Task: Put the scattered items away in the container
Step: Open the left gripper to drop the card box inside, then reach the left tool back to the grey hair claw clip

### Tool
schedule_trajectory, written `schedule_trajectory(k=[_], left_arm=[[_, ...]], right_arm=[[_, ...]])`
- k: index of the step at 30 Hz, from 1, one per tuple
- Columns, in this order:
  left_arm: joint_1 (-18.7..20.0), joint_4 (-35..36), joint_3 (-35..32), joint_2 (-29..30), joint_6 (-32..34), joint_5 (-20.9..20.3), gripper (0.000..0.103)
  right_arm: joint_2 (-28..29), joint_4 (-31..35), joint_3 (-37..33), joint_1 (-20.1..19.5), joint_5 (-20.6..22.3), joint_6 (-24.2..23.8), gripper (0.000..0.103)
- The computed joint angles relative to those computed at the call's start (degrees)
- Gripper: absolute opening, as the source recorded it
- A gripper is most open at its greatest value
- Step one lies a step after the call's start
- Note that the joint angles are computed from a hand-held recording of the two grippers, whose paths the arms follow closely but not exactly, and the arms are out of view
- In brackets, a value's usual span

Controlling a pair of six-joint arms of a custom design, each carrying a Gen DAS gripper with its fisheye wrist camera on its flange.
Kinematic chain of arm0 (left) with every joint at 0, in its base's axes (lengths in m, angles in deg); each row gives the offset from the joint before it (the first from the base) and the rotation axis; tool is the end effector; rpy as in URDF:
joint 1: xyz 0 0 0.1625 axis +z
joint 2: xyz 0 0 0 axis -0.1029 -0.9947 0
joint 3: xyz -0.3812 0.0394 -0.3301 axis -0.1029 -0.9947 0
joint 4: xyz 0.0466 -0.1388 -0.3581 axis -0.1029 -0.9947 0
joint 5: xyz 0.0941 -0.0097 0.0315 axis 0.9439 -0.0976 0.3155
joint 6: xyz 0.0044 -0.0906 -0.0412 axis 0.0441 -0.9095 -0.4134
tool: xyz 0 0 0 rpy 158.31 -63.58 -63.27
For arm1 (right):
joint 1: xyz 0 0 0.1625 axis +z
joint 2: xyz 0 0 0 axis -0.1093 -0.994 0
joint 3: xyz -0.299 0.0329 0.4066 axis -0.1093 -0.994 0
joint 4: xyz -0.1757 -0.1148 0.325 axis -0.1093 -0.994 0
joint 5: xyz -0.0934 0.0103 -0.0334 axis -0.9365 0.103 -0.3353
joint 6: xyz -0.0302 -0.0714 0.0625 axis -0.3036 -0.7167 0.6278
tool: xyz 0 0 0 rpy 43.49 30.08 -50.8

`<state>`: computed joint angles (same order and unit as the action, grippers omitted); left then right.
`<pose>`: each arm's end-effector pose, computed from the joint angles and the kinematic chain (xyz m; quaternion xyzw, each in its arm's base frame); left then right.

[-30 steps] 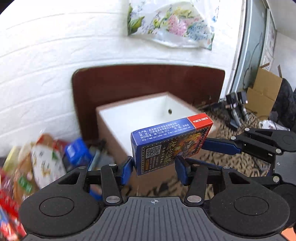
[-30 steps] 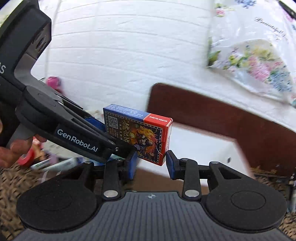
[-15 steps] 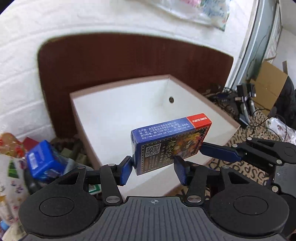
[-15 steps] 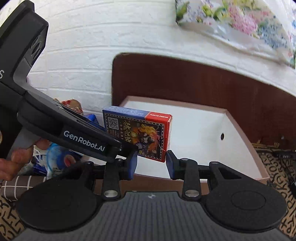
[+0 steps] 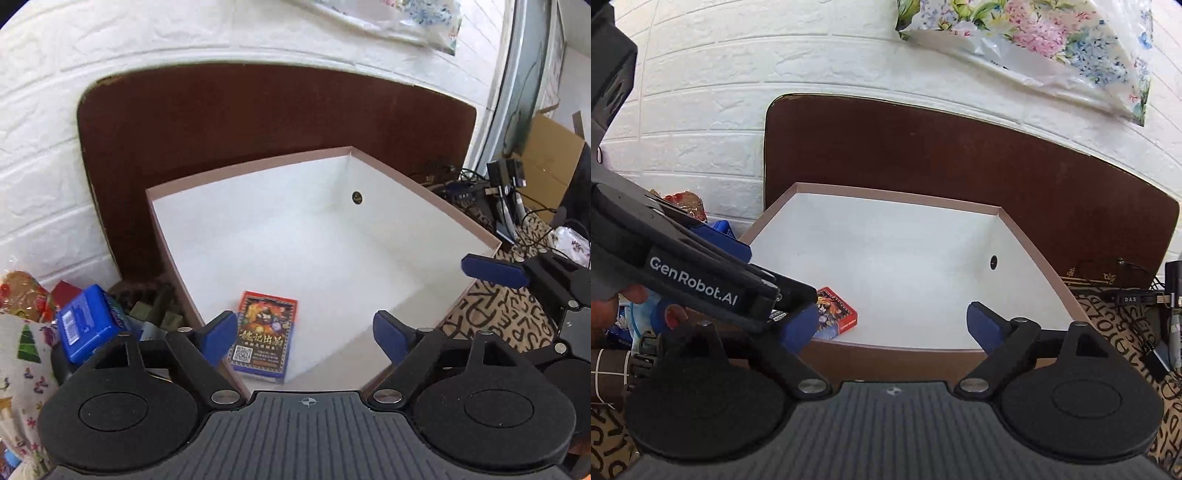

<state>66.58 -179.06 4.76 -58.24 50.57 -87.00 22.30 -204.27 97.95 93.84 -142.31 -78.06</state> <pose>-0.2659 -0.8435 0.0365 0.3191 0.8722 -0.3030 0.2138 0.0825 -0.7672 0.1685 0.3201 -0.7808 0.4320 0.3181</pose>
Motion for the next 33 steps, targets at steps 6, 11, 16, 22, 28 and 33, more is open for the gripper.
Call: schedule_trajectory(k=[6, 11, 16, 22, 28, 33], left_arm=[[-1.63, -7.63, 10.29, -4.4, -5.08, 2.79, 0.102], [-1.46, -11.98, 22.04, -10.19, -11.87, 2.19, 0.103], [-0.21, -20.06, 34.32, -14.23, -18.96, 2.97, 0.103], [0.99, -23.06, 40.89, -15.45, -23.35, 4.0, 0.103], [1.56, -24.72, 41.04, -14.68, -23.39, 2.38, 0.103], [1.95, -24.74, 40.44, -14.02, -23.52, 1.53, 0.097]], right_arm=[[-2.33, -5.49, 6.57, 0.51, 2.82, -1.14, 0.097], [-4.45, -7.85, 14.09, 0.37, 7.19, -0.52, 0.1], [-3.37, -9.99, 19.89, -0.13, 7.64, 0.6, 0.1], [-1.35, -7.85, 22.9, -0.08, 3.84, 3.07, 0.085], [-0.17, -7.0, 24.03, 0.15, 1.94, 3.7, 0.074], [0.01, -6.32, 23.87, 0.06, 1.6, 4.56, 0.067]])
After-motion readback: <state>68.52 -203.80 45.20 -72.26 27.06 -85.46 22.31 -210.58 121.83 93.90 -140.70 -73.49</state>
